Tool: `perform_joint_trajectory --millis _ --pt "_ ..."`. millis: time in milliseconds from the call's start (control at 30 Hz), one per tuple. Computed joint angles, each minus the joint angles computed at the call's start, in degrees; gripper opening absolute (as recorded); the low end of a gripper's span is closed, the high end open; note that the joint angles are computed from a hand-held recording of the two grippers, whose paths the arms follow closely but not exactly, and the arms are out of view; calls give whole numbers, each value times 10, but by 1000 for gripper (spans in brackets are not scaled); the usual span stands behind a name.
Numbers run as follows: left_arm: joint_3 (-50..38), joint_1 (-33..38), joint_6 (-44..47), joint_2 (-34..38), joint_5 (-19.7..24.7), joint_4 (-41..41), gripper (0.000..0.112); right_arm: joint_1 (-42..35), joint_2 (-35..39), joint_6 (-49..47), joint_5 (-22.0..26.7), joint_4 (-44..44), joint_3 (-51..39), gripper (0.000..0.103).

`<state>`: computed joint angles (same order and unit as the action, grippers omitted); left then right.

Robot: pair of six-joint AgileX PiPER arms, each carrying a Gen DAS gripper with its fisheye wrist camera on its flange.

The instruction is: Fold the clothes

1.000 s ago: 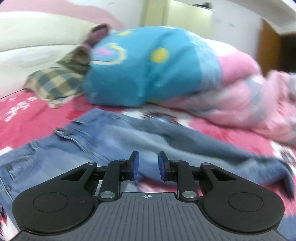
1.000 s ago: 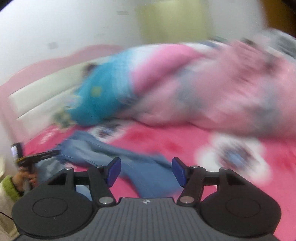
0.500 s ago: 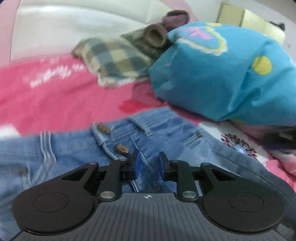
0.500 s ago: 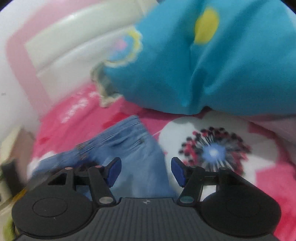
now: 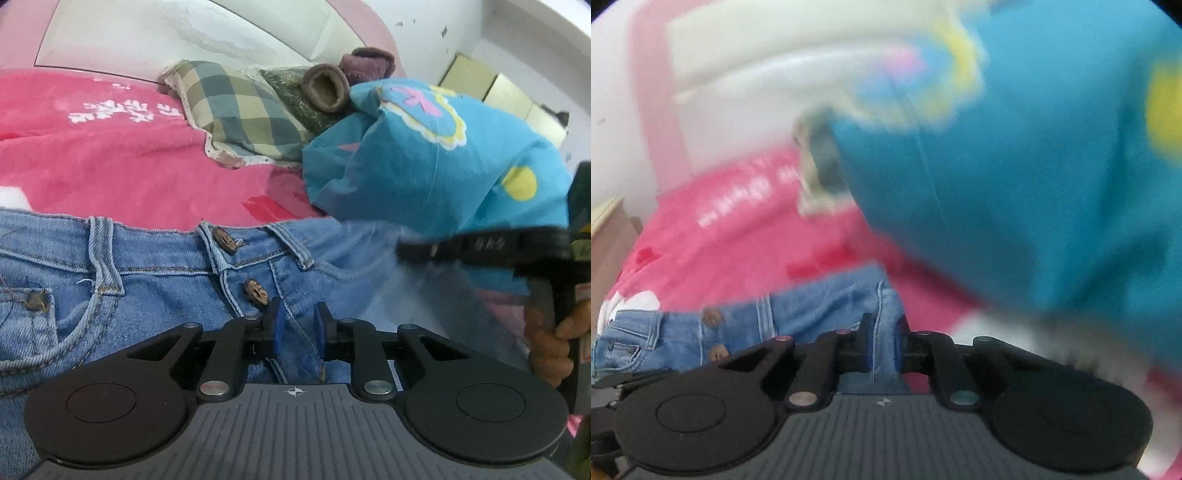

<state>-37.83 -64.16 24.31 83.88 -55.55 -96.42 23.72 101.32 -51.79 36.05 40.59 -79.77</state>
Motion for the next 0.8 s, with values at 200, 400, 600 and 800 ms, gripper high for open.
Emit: perform_joint_trajectory --millis 200,400,600,800 --pt "-8 -6 9 7 -15 -12 19 55 14 -54 -134 -62 48 11" --pt "-8 -5 9 9 -12 -11 19 14 61 15 -91 -19 7 48" --pt "1 -7 -9 6 -13 -1 19 -34 102 123 79 7 -122 54" --pt "19 -6 -46 -1 -8 23 19 -10 227 284 199 -64 -308 61"
